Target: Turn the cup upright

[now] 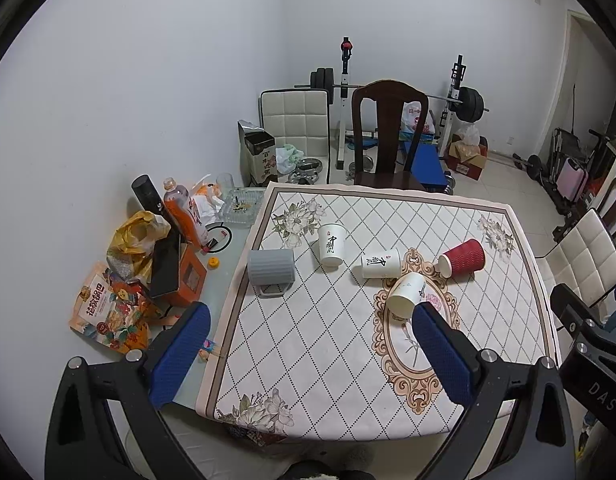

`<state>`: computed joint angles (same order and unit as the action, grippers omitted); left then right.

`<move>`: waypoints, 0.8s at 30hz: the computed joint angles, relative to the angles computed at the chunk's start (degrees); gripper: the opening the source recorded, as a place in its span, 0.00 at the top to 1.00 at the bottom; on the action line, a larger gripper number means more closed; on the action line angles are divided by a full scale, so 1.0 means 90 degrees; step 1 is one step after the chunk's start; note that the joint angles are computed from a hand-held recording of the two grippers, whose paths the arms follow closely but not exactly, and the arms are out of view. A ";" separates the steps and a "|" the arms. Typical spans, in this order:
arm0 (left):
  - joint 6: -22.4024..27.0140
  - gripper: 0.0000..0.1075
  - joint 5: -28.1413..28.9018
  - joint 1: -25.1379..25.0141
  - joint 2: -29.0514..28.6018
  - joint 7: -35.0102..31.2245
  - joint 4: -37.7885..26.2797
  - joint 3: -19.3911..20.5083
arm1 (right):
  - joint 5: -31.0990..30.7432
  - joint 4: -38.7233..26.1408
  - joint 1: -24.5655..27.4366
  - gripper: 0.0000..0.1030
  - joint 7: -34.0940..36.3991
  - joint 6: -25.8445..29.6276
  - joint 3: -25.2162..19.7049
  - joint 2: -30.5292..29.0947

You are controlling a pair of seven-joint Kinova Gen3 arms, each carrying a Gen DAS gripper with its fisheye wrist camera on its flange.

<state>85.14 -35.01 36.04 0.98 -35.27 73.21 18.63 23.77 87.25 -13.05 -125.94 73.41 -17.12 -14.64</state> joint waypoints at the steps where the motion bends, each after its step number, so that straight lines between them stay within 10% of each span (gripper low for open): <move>1: -0.0010 0.04 0.0001 0.0003 -0.0006 0.0011 0.0013 0.0001 | 0.0006 0.0014 0.0001 0.00 -0.0007 -0.0010 -0.0007 -0.0009; 24: 0.0210 0.04 -0.0069 0.0008 -0.0032 -0.0087 -0.0228 0.0048 | 0.0008 -0.0037 -0.0026 0.00 -0.0038 0.0022 -0.0032 0.0013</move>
